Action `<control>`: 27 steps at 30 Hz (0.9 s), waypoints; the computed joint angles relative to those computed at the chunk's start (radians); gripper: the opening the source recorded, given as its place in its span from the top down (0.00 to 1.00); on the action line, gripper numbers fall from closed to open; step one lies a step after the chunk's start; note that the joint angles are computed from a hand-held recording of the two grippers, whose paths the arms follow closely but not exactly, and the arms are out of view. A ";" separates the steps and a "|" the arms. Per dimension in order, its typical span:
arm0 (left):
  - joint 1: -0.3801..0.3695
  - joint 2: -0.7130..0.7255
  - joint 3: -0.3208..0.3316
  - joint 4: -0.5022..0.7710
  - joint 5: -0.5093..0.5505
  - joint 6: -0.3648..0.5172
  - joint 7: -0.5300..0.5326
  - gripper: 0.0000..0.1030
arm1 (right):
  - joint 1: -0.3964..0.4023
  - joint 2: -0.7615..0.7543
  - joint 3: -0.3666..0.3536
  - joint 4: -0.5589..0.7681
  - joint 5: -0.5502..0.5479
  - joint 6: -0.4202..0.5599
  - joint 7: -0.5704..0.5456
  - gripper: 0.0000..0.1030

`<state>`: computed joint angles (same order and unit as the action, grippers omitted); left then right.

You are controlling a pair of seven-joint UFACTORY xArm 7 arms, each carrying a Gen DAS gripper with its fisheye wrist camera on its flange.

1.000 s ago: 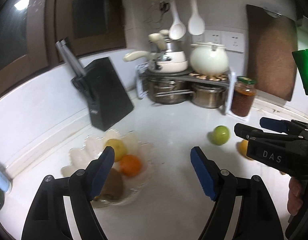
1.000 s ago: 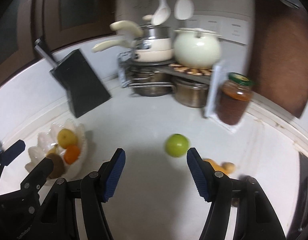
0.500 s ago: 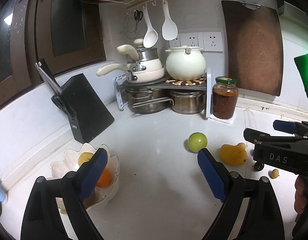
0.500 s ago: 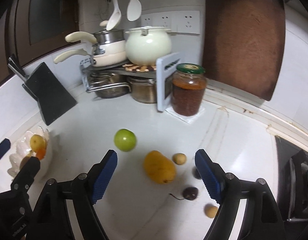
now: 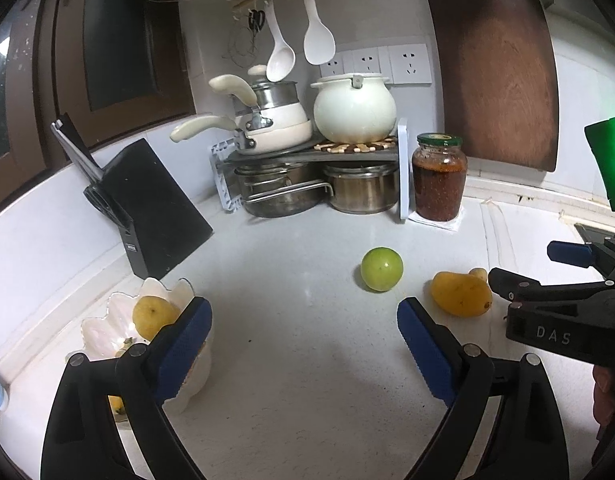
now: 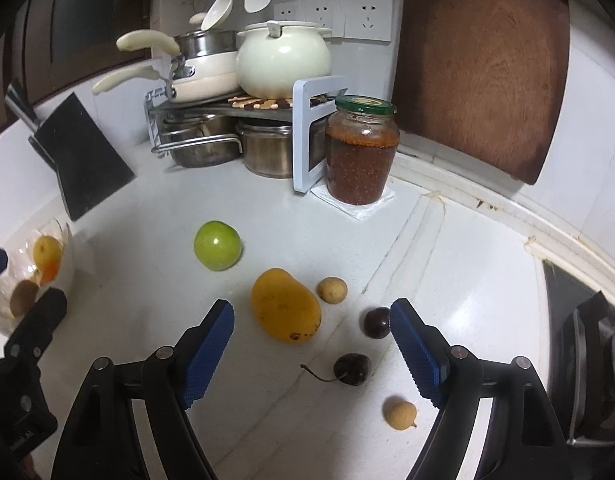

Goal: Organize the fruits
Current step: 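Grasp the green apple with the left tool while the right tool grasps the yellow mango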

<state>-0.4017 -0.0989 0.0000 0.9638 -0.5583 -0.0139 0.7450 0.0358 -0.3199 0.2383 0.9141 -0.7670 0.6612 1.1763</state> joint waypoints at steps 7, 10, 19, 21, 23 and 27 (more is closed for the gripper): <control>0.038 0.089 -0.028 0.110 -0.082 0.093 0.062 0.08 | 0.005 0.054 -0.010 0.017 -0.035 -0.014 -0.004 0.21; 0.077 0.149 -0.063 0.182 -0.061 0.159 0.037 0.08 | 0.023 0.097 -0.041 0.037 0.010 -0.044 -0.050 0.22; 0.158 0.319 -0.150 0.363 0.086 0.259 -0.061 0.11 | 0.052 0.198 -0.102 0.084 0.142 -0.074 -0.170 0.22; 0.171 0.350 -0.168 0.398 0.124 0.279 -0.079 0.11 | 0.058 0.212 -0.115 0.086 0.181 -0.082 -0.186 0.23; 0.187 0.373 -0.189 0.424 0.152 0.289 -0.089 0.11 | 0.060 0.220 -0.122 0.084 0.191 -0.094 -0.188 0.23; 0.212 0.431 -0.227 0.506 0.169 0.357 -0.090 0.11 | 0.063 0.239 -0.134 0.092 0.212 -0.115 -0.202 0.26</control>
<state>-0.1893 0.3321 -0.2274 1.4702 -0.3892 0.3435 0.6549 0.0984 -0.0810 0.1048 1.0059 -0.5550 0.5462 0.9744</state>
